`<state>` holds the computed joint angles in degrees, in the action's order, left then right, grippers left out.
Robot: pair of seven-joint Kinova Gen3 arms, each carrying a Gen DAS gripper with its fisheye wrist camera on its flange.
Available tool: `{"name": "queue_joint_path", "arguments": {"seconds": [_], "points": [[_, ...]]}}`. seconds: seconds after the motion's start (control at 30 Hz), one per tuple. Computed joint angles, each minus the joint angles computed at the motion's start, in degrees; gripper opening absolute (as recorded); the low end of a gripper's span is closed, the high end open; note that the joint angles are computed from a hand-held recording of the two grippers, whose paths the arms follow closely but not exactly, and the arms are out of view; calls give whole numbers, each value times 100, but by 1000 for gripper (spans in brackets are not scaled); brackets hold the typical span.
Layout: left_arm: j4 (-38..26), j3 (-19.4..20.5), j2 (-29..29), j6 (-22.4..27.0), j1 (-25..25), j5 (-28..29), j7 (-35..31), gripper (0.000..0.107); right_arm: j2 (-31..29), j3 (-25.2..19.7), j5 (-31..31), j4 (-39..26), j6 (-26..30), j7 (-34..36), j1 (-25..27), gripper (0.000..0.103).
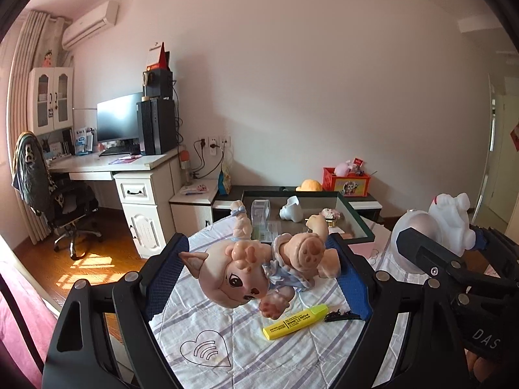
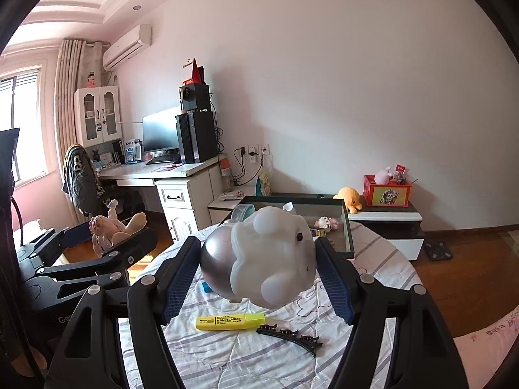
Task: Organize rigid objects
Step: 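Carry the cloud figure and pig doll into the pink box and open both tools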
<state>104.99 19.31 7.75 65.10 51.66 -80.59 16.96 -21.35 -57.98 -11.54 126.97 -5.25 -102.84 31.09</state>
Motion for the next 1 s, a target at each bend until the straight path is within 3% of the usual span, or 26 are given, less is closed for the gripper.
{"name": "queue_joint_path", "arguments": {"seconds": [0.27,0.57,0.83,1.0], "points": [[-21,156,-107,547,197,-240,42,87,-630,327,69,-52,224,-240,-298,73],[-108,194,-74,650,194,-333,-23,87,-840,410,363,-158,370,-473,-331,73],[-253,28,97,392,78,-348,-145,87,-720,187,511,-234,304,-503,-36,73],[-462,-185,300,47,-78,-373,-355,87,-415,-203,621,-476,277,-365,489,73]]}}
